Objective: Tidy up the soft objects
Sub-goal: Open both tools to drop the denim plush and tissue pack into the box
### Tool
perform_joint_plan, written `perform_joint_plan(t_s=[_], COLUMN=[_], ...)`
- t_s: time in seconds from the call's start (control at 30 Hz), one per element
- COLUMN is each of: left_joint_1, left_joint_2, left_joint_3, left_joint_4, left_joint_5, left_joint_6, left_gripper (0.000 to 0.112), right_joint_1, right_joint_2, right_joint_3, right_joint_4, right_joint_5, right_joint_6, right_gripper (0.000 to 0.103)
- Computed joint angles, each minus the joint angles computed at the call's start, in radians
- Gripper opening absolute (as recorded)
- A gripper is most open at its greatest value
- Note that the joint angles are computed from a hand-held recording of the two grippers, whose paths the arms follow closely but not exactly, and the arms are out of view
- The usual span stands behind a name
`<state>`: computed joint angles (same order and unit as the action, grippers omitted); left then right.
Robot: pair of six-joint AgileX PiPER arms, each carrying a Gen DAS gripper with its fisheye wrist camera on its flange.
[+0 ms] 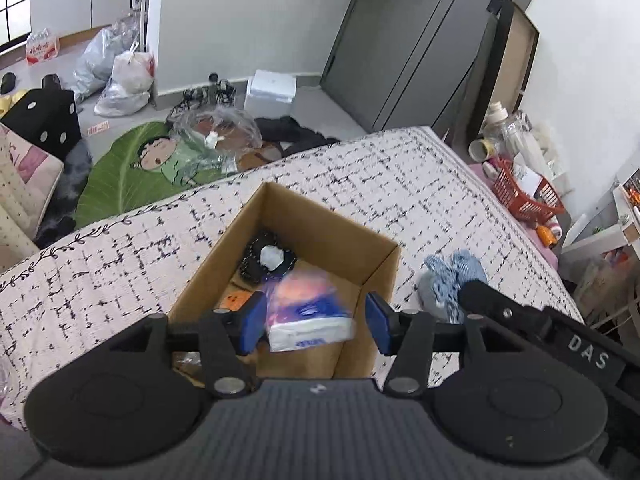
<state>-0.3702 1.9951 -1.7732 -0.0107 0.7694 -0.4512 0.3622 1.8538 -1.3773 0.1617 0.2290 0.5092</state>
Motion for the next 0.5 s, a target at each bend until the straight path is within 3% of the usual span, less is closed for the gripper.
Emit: perform_joint_plan(t_s=[0.07, 0.2, 0.3, 0.37, 0.5], left_joint_1=[0.007, 0.017, 0.025, 0.025, 0.020], left_joint_2=[-0.001, -0.010, -0.006, -0.005, -0.004], left_joint_3=[-0.002, 0.005, -0.004, -0.007, -0.014], left_joint_4=[0.000, 0.028, 0.035, 0.046, 0.059], left_joint_5=[0.010, 0.003, 0.014, 0.019, 0.028], left_joint_6=[0.013, -0.013, -0.023, -0.034, -0.050], left_gripper=[0.062, 0.063, 0.063, 0.063, 0.063], right_joint_1=[0.005, 0.010, 0.004, -0.004, -0.009], right_joint_2=[0.011, 0.025, 0.038, 0.043, 0.020], right_joint_3=[-0.012, -0.018, -0.030, -0.033, -0.010], right_joint_4=[0.021, 0.091, 0.207, 0.300, 0.258], right_joint_5=[0.005, -0.004, -0.004, -0.001, -0.012], right_joint_6=[-0.022, -0.090, -0.202, -0.288, -0.228], right_gripper=[0.027, 0.028, 0.036, 0.049, 0.052])
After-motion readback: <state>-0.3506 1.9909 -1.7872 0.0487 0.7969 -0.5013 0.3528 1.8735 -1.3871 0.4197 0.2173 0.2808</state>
